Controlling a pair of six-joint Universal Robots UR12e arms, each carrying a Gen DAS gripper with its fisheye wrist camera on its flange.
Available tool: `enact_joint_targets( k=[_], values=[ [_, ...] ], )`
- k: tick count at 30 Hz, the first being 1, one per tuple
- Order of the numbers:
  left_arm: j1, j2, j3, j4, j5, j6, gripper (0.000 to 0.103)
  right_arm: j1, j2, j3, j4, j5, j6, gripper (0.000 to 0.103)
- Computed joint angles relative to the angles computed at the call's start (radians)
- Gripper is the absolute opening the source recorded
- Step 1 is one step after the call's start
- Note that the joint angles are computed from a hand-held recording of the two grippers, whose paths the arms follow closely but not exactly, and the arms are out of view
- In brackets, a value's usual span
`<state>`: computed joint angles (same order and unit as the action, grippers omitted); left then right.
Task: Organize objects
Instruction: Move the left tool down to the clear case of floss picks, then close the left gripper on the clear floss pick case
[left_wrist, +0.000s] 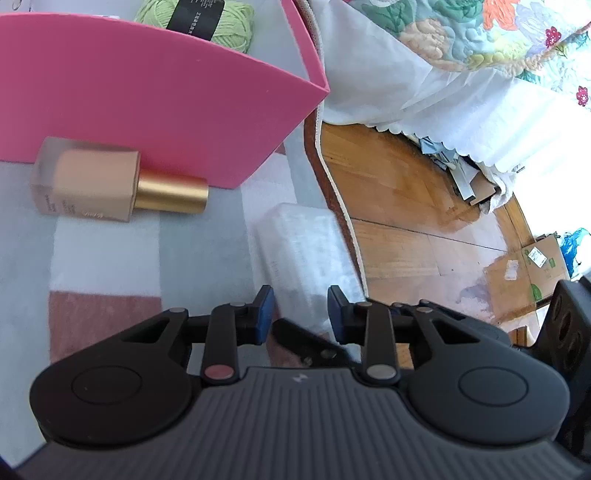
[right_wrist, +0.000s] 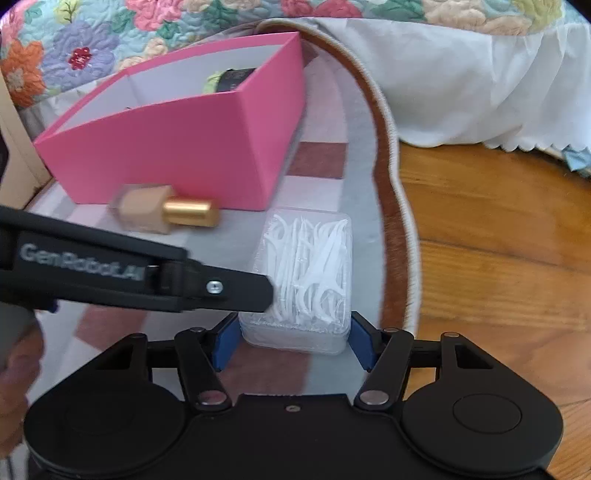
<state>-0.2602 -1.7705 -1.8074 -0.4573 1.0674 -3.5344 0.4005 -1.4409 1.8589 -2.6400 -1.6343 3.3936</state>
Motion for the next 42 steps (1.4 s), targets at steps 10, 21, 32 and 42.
enact_joint_targets(
  k=[10, 21, 32, 42],
  values=[
    [0.017, 0.112, -0.018, -0.251, 0.104, 0.029, 0.031, 0.049, 0.0, -0.045, 0.107, 0.099, 0.018, 0.067],
    [0.092, 0.186, -0.075, -0.33, 0.102, -0.047, 0.03, 0.058, 0.019, -0.076, 0.133, 0.29, -0.031, 0.069],
    [0.084, 0.171, -0.1, -0.208, 0.123, -0.095, 0.037, 0.079, 0.036, -0.09, 0.137, 0.229, -0.105, 0.072],
    [0.129, 0.159, -0.109, -0.217, -0.001, -0.161, 0.038, 0.105, 0.049, -0.092, 0.109, 0.136, -0.171, 0.071]
  ],
)
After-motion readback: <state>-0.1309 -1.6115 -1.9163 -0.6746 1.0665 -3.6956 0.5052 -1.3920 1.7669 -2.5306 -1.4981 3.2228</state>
